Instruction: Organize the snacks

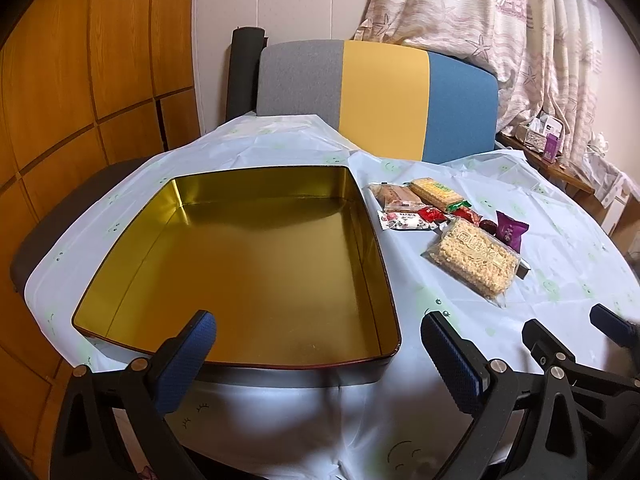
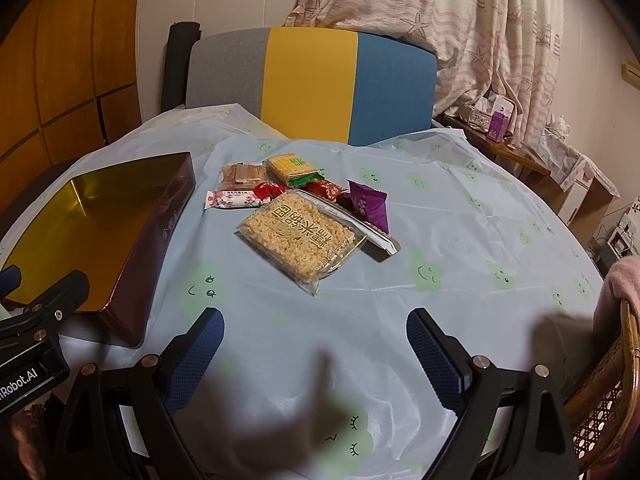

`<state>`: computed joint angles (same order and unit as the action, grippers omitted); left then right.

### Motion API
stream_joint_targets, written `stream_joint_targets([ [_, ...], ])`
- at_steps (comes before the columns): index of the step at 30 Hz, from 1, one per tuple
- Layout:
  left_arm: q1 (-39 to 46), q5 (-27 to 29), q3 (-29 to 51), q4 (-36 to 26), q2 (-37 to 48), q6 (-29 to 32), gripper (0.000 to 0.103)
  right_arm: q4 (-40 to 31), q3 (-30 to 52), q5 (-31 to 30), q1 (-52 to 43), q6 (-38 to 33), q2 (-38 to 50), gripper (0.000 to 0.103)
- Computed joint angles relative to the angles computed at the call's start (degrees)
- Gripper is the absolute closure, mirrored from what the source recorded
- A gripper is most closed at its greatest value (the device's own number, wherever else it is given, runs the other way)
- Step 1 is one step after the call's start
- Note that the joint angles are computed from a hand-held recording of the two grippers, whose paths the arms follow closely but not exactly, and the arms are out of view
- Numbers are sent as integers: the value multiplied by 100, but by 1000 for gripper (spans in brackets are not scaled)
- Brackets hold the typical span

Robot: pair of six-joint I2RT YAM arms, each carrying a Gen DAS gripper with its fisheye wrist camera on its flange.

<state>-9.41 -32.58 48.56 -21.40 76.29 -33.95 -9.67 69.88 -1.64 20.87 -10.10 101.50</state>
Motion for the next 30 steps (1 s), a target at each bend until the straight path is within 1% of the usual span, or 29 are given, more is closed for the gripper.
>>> stream_joint_targets([
  [30, -23, 5, 46, -64, -7, -30, 0, 16, 7, -16, -10, 7, 16, 9],
])
